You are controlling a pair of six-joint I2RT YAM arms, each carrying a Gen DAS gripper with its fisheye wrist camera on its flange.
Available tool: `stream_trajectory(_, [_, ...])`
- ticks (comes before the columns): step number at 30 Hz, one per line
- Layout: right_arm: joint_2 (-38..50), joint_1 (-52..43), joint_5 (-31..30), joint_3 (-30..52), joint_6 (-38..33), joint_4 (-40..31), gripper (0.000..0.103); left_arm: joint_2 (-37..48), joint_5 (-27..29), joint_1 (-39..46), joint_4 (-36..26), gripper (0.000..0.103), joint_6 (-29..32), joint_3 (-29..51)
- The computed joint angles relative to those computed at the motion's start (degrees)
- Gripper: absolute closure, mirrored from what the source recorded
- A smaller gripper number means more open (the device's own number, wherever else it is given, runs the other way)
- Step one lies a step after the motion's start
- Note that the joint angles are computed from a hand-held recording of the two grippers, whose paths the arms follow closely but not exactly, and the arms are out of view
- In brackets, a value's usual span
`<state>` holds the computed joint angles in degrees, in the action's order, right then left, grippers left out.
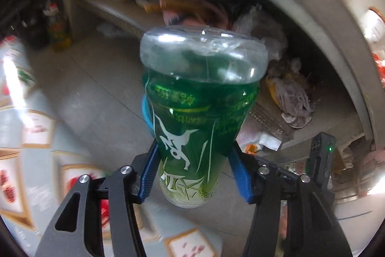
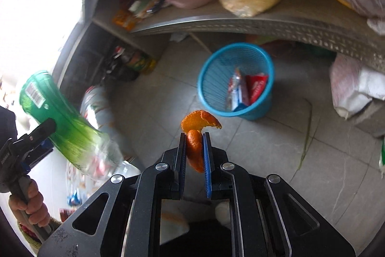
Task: Collect trash
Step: 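Open both grippers over the wastebasket to drop the bottle and peel, then move both tools back to the remaining plastic bags on the table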
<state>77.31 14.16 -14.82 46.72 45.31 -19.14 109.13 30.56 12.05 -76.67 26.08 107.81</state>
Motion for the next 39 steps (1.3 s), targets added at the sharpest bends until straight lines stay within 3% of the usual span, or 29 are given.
stream_trajectory(5, [14.6,-4.6,-1.2,8.3,-1.4,6.1,0.087,15.2,-5.0,-9.2,0.7,0.048,-9.2,14.4])
stream_trajectory(8, [26.3,-6.4,1.0,15.6,-1.8,9.1,0.053,27.8,-5.5,-12.1,-0.9,0.034,-16.5,30.5])
stream_trajectory(10, [31.3,-7.3,2.3,17.4,-2.0,10.5,0.053,28.5,-7.2,-11.9,2.4,0.033,-20.9,29.6])
stream_trajectory(12, [32.7,-7.6,3.0,16.3,-0.9,11.5,0.053,27.1,-5.0,-10.5,3.8,0.033,-22.9,26.0])
stream_trajectory(15, [30.7,-7.3,2.7,9.8,-0.1,16.5,0.053,22.7,-3.7,-8.6,5.4,0.033,-19.3,19.0])
stream_trajectory(20, [25.5,-6.0,4.5,2.2,-1.4,18.5,0.053,12.8,-3.8,-4.5,9.0,0.033,-12.5,6.3])
stream_trajectory(28, [12.9,-2.3,8.3,-4.5,-2.2,14.7,0.053,-1.4,1.0,3.1,8.2,0.033,-4.6,-5.9])
stream_trajectory(33, [4.9,2.7,10.7,-3.3,-4.6,7.6,0.050,-9.4,5.2,12.3,0.9,0.031,5.3,-8.0])
stream_trajectory(39, [-2.2,9.7,9.1,2.2,-7.9,-2.3,0.042,-15.3,10.5,32.3,-10.6,0.023,22.2,-5.3])
